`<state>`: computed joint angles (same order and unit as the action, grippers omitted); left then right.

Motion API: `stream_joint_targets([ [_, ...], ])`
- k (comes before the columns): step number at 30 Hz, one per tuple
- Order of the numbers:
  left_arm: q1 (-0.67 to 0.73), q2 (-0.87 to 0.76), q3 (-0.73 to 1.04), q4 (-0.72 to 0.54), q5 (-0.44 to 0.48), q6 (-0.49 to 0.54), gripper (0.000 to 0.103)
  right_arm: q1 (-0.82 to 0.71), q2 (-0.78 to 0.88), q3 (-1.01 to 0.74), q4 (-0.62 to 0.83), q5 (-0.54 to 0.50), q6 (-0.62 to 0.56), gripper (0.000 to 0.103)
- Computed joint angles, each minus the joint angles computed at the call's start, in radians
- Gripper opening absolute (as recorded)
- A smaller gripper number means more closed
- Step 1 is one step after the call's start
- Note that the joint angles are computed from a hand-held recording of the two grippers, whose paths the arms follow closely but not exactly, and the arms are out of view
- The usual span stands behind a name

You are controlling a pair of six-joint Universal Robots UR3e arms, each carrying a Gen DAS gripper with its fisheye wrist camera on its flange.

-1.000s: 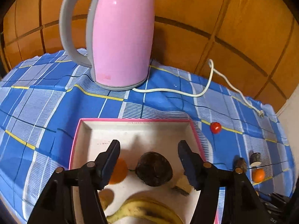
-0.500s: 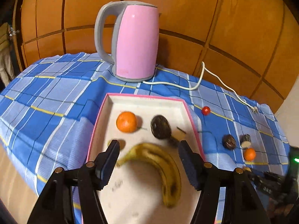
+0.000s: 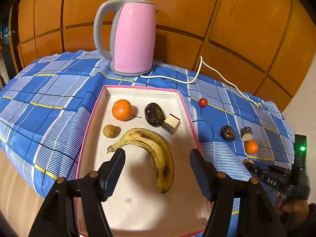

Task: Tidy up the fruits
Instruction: 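Carry the tan round fruit into the tray with the right tool and release, then withdraw the open right tool from the tray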

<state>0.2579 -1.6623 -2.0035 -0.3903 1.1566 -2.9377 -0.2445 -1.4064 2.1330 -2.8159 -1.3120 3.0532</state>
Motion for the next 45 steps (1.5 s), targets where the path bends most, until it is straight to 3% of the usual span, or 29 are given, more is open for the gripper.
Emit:
stream_joint_targets([
  [8,0.019,0.008,-0.016,-0.007,-0.006,0.005,0.068,0.005,-0.035,-0.01,0.017,0.025,0.004,0.024],
  [13,0.05,0.014,-0.03,0.005,-0.012,0.002,0.068,0.026,-0.059,-0.05,0.073,0.105,-0.013,0.025],
  [22,0.144,0.015,-0.057,0.014,-0.007,-0.004,0.068,0.184,0.059,-0.3,0.178,0.205,-0.019,0.025],
  [27,0.163,0.014,-0.061,0.013,-0.015,-0.002,0.068,0.309,0.229,-0.538,0.226,0.15,0.001,0.025],
  [31,0.164,0.016,-0.067,0.006,-0.023,0.006,0.068,0.353,0.327,-0.646,0.216,0.085,0.036,0.033],
  [36,0.147,0.003,-0.056,0.005,-0.022,0.003,0.068,0.337,0.294,-0.58,0.162,0.065,0.051,0.033],
  [45,0.091,0.024,-0.046,-0.012,-0.027,0.027,0.068,0.226,0.105,-0.292,0.074,0.087,0.075,0.033],
])
